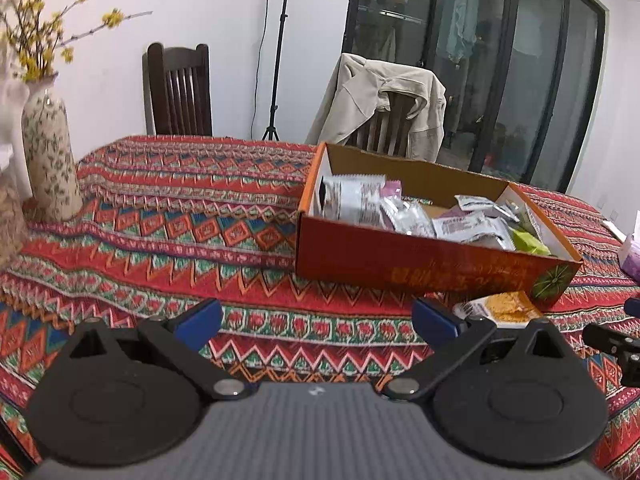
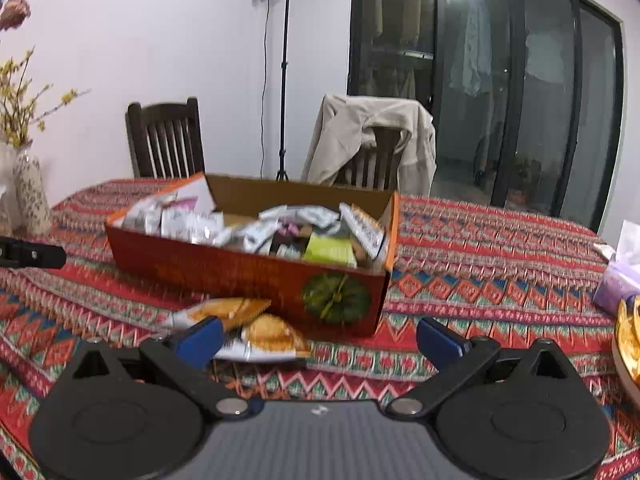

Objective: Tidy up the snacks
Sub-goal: 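Lift both open grippers and move them toward the cookie packets beside the box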

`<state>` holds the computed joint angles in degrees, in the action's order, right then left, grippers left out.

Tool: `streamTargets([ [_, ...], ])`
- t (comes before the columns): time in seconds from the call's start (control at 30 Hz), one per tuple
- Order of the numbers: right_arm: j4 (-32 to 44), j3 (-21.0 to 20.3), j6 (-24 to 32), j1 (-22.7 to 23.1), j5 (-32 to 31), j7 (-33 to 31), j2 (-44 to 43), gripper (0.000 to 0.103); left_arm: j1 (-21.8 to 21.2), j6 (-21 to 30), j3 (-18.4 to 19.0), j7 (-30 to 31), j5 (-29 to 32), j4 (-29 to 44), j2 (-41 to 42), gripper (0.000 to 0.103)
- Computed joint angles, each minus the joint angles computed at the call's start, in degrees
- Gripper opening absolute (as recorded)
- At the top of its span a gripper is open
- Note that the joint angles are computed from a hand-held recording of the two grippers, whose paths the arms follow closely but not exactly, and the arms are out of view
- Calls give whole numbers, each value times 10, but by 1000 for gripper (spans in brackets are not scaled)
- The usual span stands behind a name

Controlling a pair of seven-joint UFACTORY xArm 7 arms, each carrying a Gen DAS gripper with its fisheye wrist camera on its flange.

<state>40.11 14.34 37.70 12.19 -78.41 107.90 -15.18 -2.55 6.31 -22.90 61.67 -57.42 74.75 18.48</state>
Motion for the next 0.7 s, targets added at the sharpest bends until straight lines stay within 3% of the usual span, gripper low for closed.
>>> streamTargets([
  [0.13, 15, -4, -5, 3, 18, -23, 24, 103, -1, 4, 2, -17, 16, 7, 16, 103],
  [0.33, 58, -24, -40, 2, 32, -70, 79, 103, 22, 15, -19, 12, -6, 9, 21, 103],
  [0.53, 126, -61, -83, 4, 67, -140, 161, 103, 12, 33, -2, 8, -12, 12, 21, 103],
  [0.6, 139, -75, -99, 5, 70, -139, 182, 103, 10, 41, 3, 8, -14, 13, 21, 103],
  [0.7, 136, -97, -150, 3, 28, -81, 194, 93, 2, 61, 17, -5, -3, 16, 22, 103],
])
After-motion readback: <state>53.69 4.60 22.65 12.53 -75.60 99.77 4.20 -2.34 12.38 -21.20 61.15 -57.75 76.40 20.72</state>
